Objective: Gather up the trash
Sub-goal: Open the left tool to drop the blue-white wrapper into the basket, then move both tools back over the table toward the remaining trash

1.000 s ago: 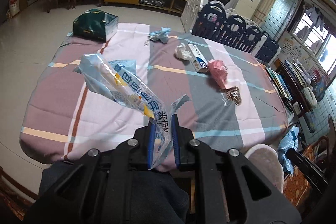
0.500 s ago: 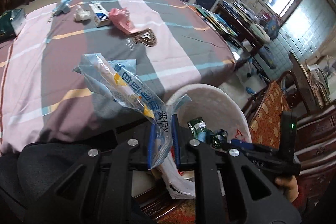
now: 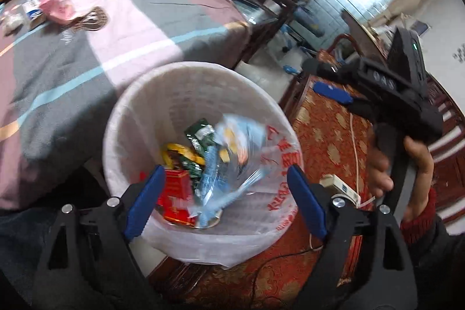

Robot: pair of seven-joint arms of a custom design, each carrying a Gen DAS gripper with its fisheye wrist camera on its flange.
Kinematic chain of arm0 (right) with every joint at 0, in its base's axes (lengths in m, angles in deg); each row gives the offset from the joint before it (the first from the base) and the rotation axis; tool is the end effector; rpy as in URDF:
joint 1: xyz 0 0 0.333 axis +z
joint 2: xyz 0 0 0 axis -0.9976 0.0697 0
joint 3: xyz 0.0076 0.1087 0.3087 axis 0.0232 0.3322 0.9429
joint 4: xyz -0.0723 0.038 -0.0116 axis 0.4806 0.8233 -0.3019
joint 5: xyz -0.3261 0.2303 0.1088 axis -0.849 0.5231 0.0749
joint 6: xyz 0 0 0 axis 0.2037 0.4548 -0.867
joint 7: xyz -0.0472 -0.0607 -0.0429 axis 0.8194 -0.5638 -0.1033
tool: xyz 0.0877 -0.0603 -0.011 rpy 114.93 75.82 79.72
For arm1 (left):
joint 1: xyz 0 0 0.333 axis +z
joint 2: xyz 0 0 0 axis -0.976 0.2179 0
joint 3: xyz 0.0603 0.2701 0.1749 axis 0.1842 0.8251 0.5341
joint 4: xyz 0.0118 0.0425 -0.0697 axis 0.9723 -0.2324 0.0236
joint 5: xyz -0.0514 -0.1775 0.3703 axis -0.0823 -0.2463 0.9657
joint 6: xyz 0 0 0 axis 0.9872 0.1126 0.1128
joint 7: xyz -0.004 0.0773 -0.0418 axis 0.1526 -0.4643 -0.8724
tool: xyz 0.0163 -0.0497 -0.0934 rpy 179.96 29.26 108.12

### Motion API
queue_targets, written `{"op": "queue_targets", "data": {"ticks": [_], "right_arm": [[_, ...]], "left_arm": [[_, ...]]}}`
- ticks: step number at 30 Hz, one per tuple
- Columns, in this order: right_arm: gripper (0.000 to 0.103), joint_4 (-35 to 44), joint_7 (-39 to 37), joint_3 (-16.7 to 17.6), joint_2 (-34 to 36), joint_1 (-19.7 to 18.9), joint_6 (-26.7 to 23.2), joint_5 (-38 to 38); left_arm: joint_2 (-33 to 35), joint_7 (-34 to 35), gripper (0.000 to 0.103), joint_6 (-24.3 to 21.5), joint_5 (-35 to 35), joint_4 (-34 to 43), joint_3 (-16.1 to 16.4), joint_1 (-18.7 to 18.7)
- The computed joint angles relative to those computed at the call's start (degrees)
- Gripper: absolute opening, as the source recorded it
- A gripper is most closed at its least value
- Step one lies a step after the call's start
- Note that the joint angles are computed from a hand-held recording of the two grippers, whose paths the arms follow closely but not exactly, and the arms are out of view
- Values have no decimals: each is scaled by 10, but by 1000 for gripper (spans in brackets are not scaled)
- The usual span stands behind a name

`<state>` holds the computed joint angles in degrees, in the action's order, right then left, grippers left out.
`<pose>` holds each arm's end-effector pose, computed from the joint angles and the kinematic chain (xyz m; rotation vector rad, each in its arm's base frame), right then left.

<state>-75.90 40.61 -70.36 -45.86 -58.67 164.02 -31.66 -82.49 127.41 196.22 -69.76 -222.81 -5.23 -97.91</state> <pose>0.4124 0.1525 0.4623 -1.5209 1.8927 -0.1561 0.4005 -0.1799 0.4367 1.8371 -2.2722 1.0502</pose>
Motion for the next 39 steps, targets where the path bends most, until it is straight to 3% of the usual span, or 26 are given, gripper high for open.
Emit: {"op": "queue_targets", "data": {"ticks": [3,8,10,15,21,27,35,39], "right_arm": [[70,3,-16,-13,4,20,-7,16],[70,20,-30,2,21,30,-21,24],[70,33,-40,6,35,42,-28,34],[70,67,-59,29,67,57,-40,54],[70,110,-64,65,105,56,-51,59],[70,150,-66,95,142,55,-65,53],[70,184,-59,122,172,51,-83,48],[70,191,-50,131,176,48,-90,36]], "left_arm": [[-22,-116,90,46,80,-24,-43,62],[-102,-343,91,89,273,-74,-166,237],[-131,-391,92,91,309,-86,-186,280],[-182,-457,93,93,366,-114,-190,336],[-203,-503,94,82,423,-130,-165,381],[-221,-539,94,75,461,-158,-130,385],[-205,-560,94,78,498,-169,-111,375],[-201,-565,94,82,511,-170,-115,374]]}}
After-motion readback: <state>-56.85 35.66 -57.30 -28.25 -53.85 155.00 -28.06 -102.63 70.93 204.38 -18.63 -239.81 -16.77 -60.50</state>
